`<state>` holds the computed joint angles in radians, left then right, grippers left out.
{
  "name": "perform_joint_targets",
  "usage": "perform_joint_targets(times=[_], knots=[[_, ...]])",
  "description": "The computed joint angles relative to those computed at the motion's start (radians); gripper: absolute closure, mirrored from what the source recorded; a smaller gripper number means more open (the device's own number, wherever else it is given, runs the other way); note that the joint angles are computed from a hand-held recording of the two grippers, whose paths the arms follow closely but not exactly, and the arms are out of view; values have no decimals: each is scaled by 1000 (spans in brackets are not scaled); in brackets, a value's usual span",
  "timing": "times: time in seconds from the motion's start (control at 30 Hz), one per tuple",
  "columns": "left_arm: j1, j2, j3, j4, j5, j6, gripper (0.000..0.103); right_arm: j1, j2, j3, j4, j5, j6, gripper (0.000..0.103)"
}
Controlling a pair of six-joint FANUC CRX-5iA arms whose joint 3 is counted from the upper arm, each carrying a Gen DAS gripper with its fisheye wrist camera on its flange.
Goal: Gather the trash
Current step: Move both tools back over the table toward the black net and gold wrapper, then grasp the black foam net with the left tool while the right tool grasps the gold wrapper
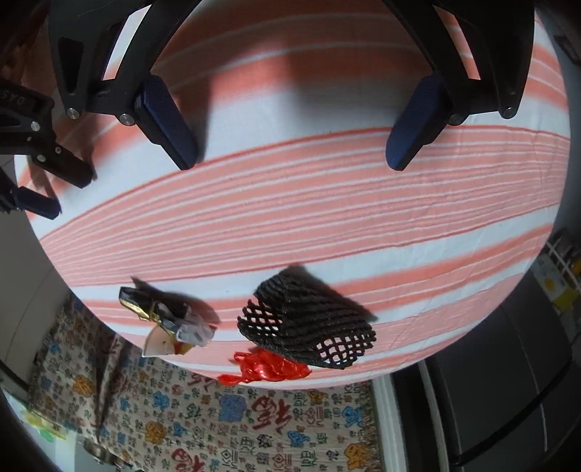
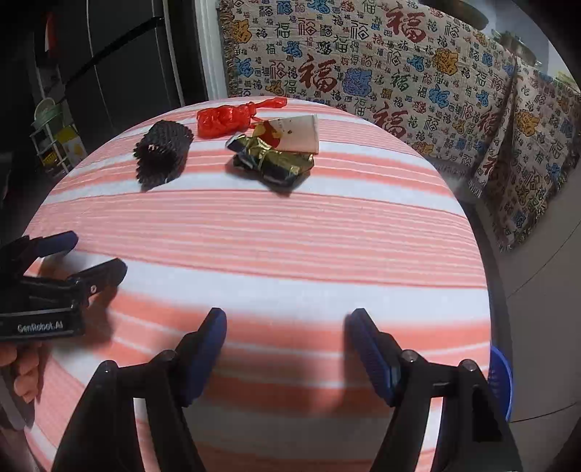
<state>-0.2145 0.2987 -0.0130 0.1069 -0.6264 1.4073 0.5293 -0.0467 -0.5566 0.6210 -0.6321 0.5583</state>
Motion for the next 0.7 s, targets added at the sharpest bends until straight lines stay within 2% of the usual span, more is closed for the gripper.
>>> perform_joint_targets(times=[0.2, 0.43, 0.5, 0.6, 0.67, 0.7], knots=[[-7, 44, 64, -25, -16, 44, 0, -32, 58, 26, 71, 27, -69, 14], [-17, 94, 144, -58, -46, 101, 1, -38, 87, 51, 75, 23, -75, 12], [-10, 88, 129, -7, -22, 79, 2, -38, 86, 50, 73, 24, -74, 12], [10, 58, 82, 118, 55, 24, 2, -39, 85, 51, 71, 24, -73, 12], [19, 74, 117, 173, 41, 2, 2, -38, 85, 51, 72, 23, -74, 12], [16, 91, 158, 146, 21, 31, 2, -38, 86, 51, 72, 23, -73, 12]])
